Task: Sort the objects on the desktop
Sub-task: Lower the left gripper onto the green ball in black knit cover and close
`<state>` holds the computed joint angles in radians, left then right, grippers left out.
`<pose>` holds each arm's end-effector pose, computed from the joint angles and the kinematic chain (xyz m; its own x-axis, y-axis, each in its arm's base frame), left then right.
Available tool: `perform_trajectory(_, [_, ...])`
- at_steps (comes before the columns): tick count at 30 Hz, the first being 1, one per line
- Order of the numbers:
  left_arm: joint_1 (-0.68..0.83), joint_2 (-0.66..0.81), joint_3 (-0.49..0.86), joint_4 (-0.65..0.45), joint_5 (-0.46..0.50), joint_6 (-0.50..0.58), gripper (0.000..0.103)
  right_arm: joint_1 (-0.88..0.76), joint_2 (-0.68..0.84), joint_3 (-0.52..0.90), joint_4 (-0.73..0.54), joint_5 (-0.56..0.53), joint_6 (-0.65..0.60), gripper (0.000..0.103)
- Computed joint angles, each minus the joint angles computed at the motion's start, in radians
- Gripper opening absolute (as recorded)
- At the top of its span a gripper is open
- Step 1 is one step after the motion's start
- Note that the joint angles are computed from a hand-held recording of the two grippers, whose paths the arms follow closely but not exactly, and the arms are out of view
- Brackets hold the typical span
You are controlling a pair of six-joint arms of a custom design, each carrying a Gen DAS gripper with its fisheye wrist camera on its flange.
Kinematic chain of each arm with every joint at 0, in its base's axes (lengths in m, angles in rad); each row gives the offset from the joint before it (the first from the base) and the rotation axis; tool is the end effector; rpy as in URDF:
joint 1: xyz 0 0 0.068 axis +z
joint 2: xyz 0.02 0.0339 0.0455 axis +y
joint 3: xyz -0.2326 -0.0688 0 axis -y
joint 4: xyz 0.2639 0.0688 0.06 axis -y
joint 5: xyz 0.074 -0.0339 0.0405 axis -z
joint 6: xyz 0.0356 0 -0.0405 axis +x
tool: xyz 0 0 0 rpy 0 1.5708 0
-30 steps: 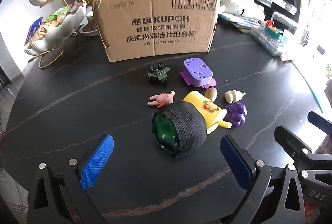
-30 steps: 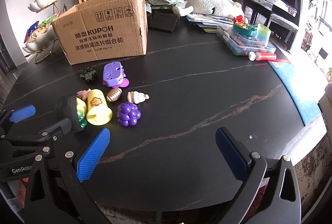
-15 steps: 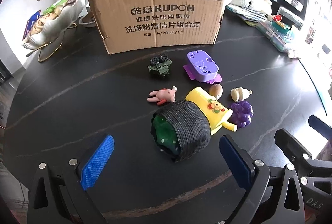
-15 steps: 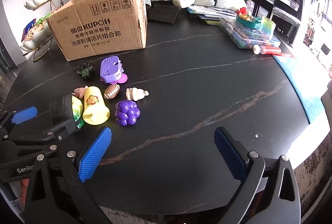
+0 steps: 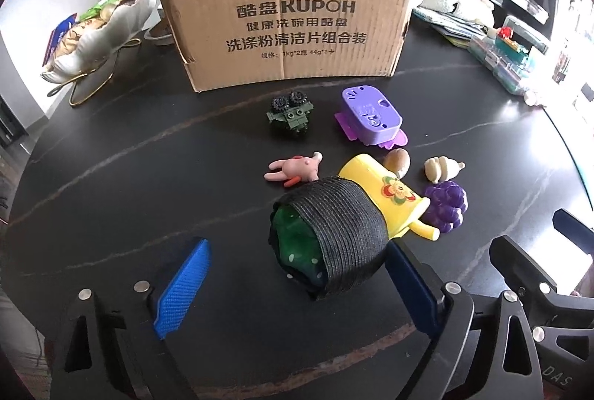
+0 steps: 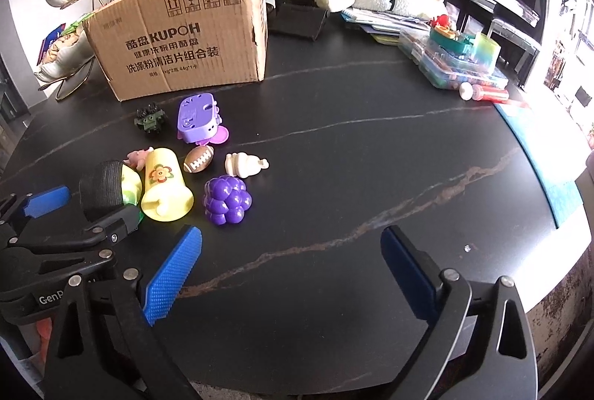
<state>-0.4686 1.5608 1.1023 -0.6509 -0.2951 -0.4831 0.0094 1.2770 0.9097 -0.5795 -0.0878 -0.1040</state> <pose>0.2982 -0.1393 0.1863 -0.8545 -0.0656 -0.5152 -0.0908 0.9956 0.0238 0.2844 0.0058 0.2085 -0.8008 -0.1109 -0.5885 -0.1445 0.9895 0.0101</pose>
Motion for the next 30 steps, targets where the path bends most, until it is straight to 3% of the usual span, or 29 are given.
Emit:
perform_trajectory(8, [0.001, 0.019, 0.009, 0.010, -0.041, 0.027, 0.090, 0.017, 0.038, 0.007, 0.015, -0.001, 0.007, 0.095])
perform_trajectory(13, [0.022, 0.046, 0.019, 0.009, -0.010, 0.025, 0.089, 0.032, 0.065, 0.013, 0.029, 0.015, 0.006, 0.095])
perform_trajectory(16, [0.028, 0.061, 0.026, 0.010, 0.001, 0.028, 0.084, 0.039, 0.083, 0.020, 0.033, 0.018, 0.011, 0.094])
perform_trajectory(18, [0.029, 0.069, 0.032, 0.009, 0.015, 0.041, 0.067, 0.046, 0.092, 0.024, 0.033, 0.024, 0.010, 0.094])
perform_trajectory(20, [0.028, 0.076, 0.038, 0.004, 0.018, 0.045, 0.060, 0.055, 0.101, 0.026, 0.036, 0.029, 0.011, 0.094])
perform_trajectory(30, [0.020, 0.085, 0.046, -0.007, -0.011, 0.050, 0.058, 0.069, 0.132, 0.042, 0.033, 0.025, 0.013, 0.091])
